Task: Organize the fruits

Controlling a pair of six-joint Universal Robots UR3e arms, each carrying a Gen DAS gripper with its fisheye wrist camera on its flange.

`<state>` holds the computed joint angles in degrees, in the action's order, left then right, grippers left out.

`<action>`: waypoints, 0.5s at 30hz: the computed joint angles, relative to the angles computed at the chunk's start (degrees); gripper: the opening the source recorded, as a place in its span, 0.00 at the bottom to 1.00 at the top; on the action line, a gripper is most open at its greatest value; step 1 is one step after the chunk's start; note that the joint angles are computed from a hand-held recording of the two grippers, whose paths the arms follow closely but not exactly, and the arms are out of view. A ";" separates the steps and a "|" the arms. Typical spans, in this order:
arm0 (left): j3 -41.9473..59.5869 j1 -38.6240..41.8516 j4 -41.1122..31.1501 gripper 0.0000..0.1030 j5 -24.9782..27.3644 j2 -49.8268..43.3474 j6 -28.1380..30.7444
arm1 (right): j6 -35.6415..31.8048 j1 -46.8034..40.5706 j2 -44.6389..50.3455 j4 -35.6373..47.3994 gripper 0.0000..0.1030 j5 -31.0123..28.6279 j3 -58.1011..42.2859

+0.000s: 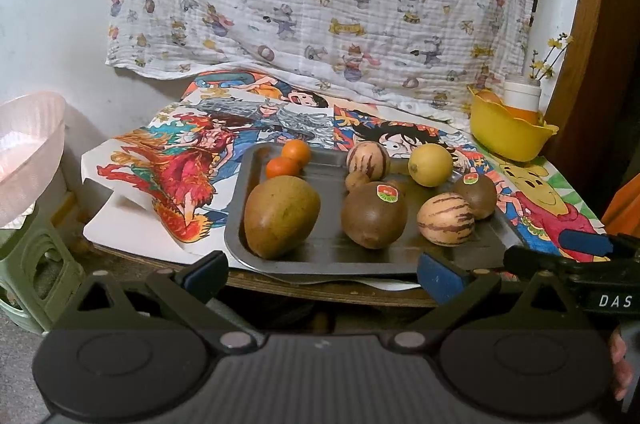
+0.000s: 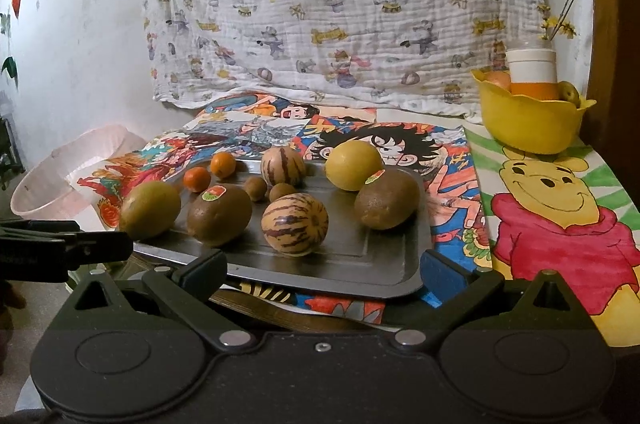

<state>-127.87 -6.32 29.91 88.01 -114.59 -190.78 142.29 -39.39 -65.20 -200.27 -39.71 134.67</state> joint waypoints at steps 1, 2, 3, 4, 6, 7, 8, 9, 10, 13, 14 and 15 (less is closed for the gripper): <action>0.00 0.00 0.00 0.99 0.00 0.00 0.00 | 0.39 0.05 0.03 -0.45 0.99 -0.14 0.21; -0.07 -0.02 0.14 0.99 -0.03 -0.01 0.00 | 0.64 0.06 0.05 -0.74 0.99 -0.23 0.31; -0.06 0.06 0.11 0.99 -0.10 0.02 0.05 | 0.81 0.04 0.10 -1.05 0.99 -0.28 0.43; -0.06 0.06 0.11 0.99 -0.10 0.02 0.05 | 0.87 -0.08 0.17 -1.46 0.99 -0.27 0.69; -0.10 0.01 0.03 0.99 -0.04 0.06 0.07 | 1.17 -0.04 0.10 -1.72 0.99 -0.57 0.88; -0.10 0.01 0.03 0.99 -0.04 0.06 0.07 | 1.27 -0.01 0.11 -1.74 0.99 -0.69 0.88; -0.17 -0.01 0.10 0.99 -0.06 0.06 0.04 | 1.29 0.00 0.08 -1.73 0.99 -0.79 0.94; -0.17 -0.01 0.10 0.99 -0.06 0.06 0.04 | 1.32 0.02 0.08 -1.69 0.99 -0.84 0.97; -0.17 -0.05 0.08 0.99 -0.01 0.05 0.01 | 1.19 -0.03 -0.08 -1.48 0.99 -0.81 1.13; -0.12 -0.16 0.14 0.99 0.15 -0.04 -0.07 | 0.65 -0.10 -0.35 -0.33 0.99 -0.56 1.03; -0.21 -0.19 0.15 0.99 0.19 0.00 -0.06 | 0.61 -0.12 -0.42 -0.04 0.99 -0.49 1.02; -0.50 0.01 0.40 0.99 -0.02 0.03 0.07 | 0.61 -0.09 -0.50 0.15 0.99 -0.48 1.02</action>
